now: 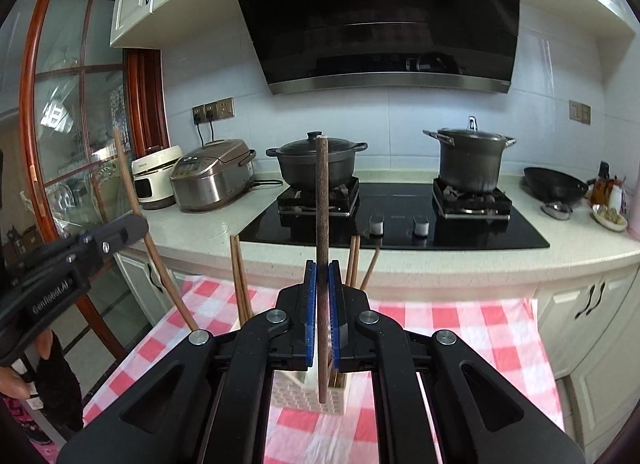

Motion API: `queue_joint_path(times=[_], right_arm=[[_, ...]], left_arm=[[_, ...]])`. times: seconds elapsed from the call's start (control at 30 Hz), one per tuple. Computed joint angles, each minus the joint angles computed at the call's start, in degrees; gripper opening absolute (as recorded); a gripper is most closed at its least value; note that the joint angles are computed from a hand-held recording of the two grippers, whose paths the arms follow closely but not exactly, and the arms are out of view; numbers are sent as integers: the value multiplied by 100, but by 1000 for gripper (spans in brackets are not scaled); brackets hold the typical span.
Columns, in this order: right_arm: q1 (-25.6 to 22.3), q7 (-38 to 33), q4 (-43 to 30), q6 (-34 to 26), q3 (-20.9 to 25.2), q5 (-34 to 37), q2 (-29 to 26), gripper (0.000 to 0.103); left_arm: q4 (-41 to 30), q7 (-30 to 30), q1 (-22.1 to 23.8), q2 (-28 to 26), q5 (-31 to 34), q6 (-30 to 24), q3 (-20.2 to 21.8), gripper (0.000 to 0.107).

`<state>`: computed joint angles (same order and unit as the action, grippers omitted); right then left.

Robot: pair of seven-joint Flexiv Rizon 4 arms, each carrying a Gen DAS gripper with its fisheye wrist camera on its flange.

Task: Organize utensils
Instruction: 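Lower both chopsticks into the white caddy, then open both grippers to release the chopsticks in the caddy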

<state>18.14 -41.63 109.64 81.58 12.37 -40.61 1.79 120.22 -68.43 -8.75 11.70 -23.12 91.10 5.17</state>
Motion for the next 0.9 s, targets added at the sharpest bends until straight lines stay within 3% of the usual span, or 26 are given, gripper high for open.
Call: queue_joint_path(times=[0.13, 0.23, 0.5, 0.67, 0.73, 0.87, 0.9], right_arm=[[82, -4, -290, -108, -68, -84, -264, 6], [193, -281, -440, -226, -77, 267, -440, 6], [463, -886, -622, -855, -111, 865, -762, 6], [554, -1014, -719, -961, -160, 1137, -980, 7], [580, -1067, -766, -983, -184, 1215, -1060, 9], [598, -1015, -708, -878, -260, 1219, -1068, 13], [591, -972, -676, -844, -280, 1202, -1050, 18]], left_arm=[[-393, -140, 138, -343, -61, -22, -80, 6], [-575, -78, 125, -587, -326, -113, -79, 6], [-341, 623, 89, -846, -1103, -312, -179, 6], [-242, 400, 303, -964, -912, -474, -259, 8], [-224, 309, 378, -989, -833, -478, -265, 23], [-138, 219, 444, -947, -727, -320, -267, 30], [-120, 143, 466, -921, -637, -291, -265, 37]])
